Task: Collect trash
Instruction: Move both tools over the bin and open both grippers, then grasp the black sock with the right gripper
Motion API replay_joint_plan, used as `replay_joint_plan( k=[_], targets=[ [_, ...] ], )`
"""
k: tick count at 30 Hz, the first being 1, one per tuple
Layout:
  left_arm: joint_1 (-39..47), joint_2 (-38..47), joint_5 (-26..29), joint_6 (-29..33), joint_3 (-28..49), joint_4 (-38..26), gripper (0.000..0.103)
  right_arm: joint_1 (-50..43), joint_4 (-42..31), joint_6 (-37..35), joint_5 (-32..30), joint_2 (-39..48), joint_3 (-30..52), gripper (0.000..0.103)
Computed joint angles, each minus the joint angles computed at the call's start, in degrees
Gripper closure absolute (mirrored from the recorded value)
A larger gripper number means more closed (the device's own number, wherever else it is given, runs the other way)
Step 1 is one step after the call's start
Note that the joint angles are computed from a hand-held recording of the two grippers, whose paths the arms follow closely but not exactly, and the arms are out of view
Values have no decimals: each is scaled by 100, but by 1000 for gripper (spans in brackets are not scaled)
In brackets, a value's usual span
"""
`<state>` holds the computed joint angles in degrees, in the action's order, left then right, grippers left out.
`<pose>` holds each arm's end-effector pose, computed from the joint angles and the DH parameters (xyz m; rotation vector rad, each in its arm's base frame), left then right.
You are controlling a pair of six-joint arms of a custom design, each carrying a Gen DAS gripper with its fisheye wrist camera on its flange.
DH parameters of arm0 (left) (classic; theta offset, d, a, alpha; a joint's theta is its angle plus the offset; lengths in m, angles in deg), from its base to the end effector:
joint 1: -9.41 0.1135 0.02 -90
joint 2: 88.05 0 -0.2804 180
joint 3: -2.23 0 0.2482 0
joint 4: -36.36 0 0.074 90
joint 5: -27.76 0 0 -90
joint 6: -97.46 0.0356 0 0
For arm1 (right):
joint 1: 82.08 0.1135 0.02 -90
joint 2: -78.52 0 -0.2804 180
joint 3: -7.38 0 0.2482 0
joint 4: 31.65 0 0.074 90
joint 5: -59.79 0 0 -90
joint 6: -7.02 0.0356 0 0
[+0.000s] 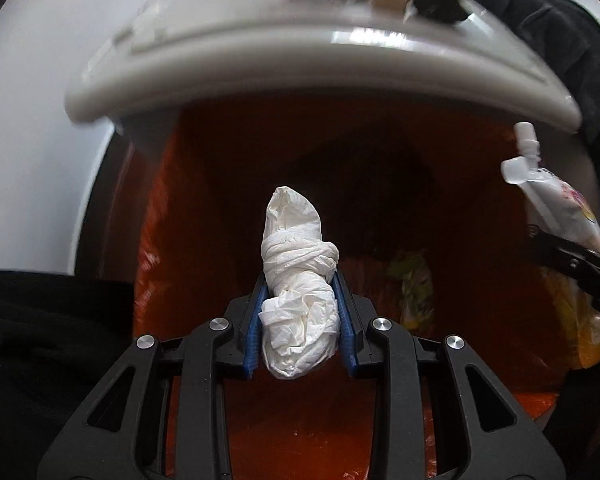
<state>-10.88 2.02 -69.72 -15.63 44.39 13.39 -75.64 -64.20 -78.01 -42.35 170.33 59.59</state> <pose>0.2103 -0.0728 0.1064 -0.0987 2.7824 -0.0042 0.2510 0.0359 0.1320 -0.0837 2.8323 0.3440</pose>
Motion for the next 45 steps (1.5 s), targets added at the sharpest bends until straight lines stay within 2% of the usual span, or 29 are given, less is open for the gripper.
replay_joint_plan(
  k=[6,16,18,19,20,21,32,38,42,45],
  targets=[
    [178,373,170,67,88,140,73,25,22,95,-22,625,224,70],
    [175,477,133,88,168,170,71,172,134,190,76,681,134,68],
    [210,429,168,70,156,125,64,146,46,191,85,718,177,59],
    [251,452,205,90,168,90,45,144,25,222,87,757,216,42],
    [239,514,157,21,218,15,27,119,49,260,96,747,208,37],
    [222,527,76,-47,221,5,25,93,117,312,132,677,154,37],
    [255,414,142,-77,195,31,24,-234,-98,357,-34,419,313,37],
    [194,69,271,-55,154,173,24,-406,-660,179,-90,835,1830,37],
    [116,-58,156,18,154,189,24,-481,-1193,224,-375,1727,3381,37],
    [120,-51,153,18,194,176,24,-548,-1630,713,-678,2527,4589,37]
  ],
)
